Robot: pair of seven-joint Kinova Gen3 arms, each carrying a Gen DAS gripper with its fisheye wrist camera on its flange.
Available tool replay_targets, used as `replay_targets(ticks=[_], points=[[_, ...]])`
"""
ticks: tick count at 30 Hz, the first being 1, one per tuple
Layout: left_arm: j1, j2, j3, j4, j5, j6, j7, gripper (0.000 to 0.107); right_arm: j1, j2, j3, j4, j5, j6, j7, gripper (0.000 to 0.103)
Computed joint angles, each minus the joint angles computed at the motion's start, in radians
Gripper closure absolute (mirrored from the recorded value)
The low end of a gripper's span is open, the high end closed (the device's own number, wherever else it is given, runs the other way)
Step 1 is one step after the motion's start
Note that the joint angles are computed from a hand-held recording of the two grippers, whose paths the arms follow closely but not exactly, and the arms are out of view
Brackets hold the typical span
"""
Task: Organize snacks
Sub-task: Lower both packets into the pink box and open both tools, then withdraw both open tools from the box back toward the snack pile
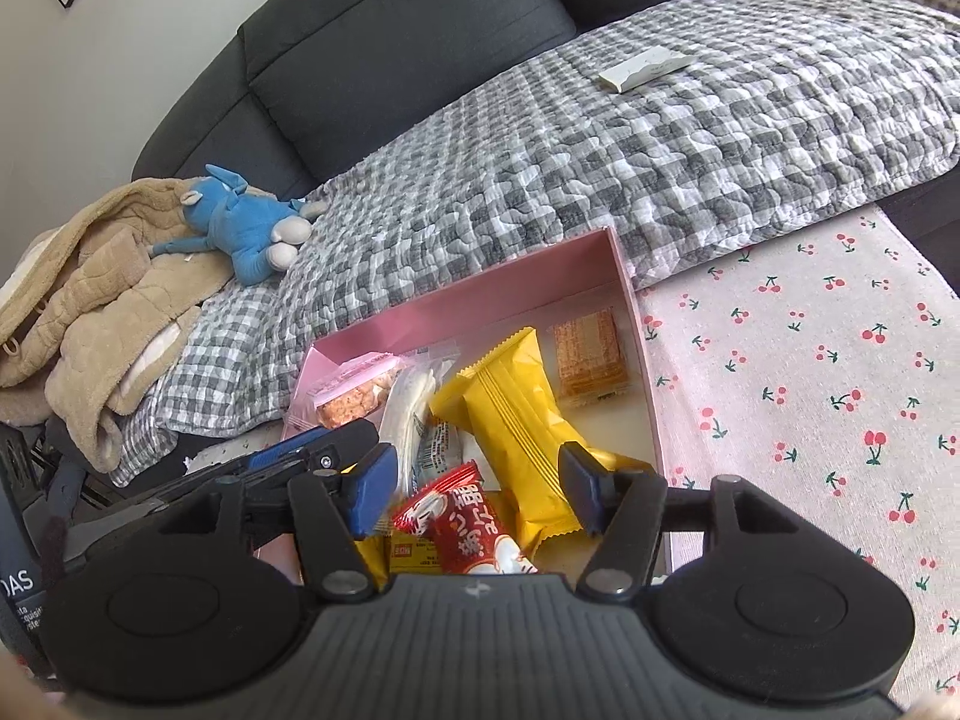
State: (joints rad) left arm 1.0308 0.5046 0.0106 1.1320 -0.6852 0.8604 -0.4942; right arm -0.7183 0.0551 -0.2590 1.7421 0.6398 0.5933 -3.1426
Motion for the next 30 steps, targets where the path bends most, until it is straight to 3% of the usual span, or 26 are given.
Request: replay_targets(ticks=[12, 18, 30], points=[[0.012, -0.095, 0.037, 0.101, -0.033, 0.025, 0.016, 0.032, -0.021, -0.040, -0.052, -0.017, 0.010, 0.152, 0.012, 0.020], [0.030, -0.146, 0.076, 0.165, -0.081, 0.062, 0.053, 0.022, -0.040, -0.058, -0.090, -0.032, 0.016, 0.241, 0.030, 0.011], [0.040, -0.222, 0.173, 0.260, -0.123, 0.122, 0.112, 0.010, -0.091, -0.083, -0.154, -0.045, 0.048, 0.386, 0.047, 0.006]])
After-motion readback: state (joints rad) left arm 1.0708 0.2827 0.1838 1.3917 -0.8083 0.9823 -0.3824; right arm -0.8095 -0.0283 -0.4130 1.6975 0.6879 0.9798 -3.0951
